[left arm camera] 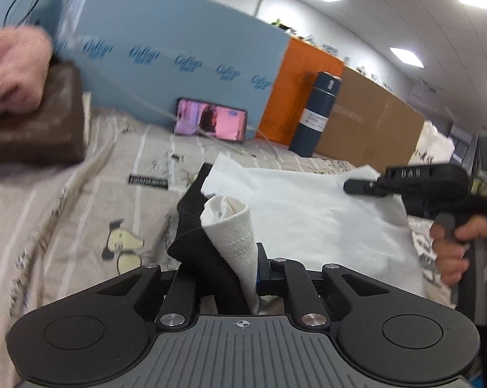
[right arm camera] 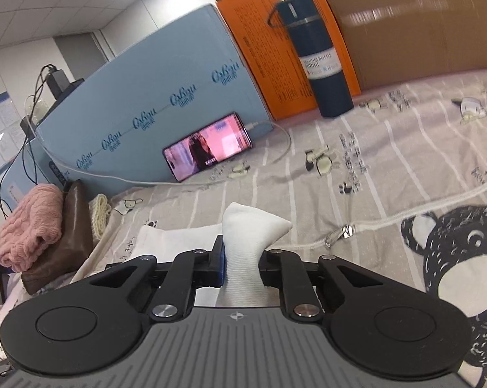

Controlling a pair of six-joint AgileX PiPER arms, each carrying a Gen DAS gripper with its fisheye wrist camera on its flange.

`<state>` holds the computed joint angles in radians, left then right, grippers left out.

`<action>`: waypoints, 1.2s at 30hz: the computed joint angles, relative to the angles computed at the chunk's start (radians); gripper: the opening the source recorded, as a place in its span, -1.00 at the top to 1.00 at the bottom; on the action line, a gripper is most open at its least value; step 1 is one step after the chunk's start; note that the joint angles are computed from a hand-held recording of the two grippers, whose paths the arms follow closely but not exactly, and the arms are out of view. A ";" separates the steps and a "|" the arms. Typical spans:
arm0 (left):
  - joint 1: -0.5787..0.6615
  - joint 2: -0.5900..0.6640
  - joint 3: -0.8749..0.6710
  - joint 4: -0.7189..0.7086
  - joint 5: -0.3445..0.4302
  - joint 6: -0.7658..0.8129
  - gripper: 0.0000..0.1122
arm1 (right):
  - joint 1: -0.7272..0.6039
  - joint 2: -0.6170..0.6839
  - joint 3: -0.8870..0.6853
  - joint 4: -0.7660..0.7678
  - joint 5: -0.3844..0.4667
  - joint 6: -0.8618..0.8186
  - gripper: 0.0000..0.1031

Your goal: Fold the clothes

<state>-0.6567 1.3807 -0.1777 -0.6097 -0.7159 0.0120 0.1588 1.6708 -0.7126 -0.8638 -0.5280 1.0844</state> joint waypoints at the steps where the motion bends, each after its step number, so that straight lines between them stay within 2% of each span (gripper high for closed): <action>1: -0.022 -0.004 -0.010 -0.043 -0.005 0.059 0.81 | 0.007 -0.020 0.012 0.033 -0.003 -0.036 0.77; 6: -0.083 0.001 -0.099 -0.158 -0.025 0.292 0.81 | 0.003 -0.121 0.068 0.148 -0.044 -0.182 0.77; 11: -0.107 0.095 -0.242 -0.152 -0.064 0.446 0.81 | -0.093 -0.186 0.090 0.170 -0.090 -0.254 0.77; 16: -0.097 0.248 -0.463 -0.080 -0.021 0.531 0.81 | -0.230 -0.184 0.049 0.135 -0.095 -0.288 0.77; 21: -0.098 0.437 -0.746 -0.028 0.062 0.583 0.81 | -0.367 -0.131 -0.034 0.125 -0.086 -0.324 0.77; 25: -0.107 0.611 -1.000 -0.025 0.137 0.605 0.81 | -0.460 -0.072 -0.120 0.129 -0.055 -0.369 0.77; 29: -0.121 0.781 -1.256 -0.043 0.246 0.604 0.81 | -0.541 0.020 -0.243 0.109 -0.006 -0.394 0.77; 32: -0.129 0.907 -1.463 -0.099 0.379 0.629 0.81 | -0.590 0.107 -0.357 0.066 0.062 -0.385 0.77; 36: -0.114 1.044 -1.710 -0.191 0.595 0.649 0.81 | -0.649 0.228 -0.510 -0.113 0.161 -0.242 0.77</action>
<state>-0.7710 2.4247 -1.8881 -0.8008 -0.1209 0.6607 -0.4903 1.8990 -1.2222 -0.9766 -0.3666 0.8420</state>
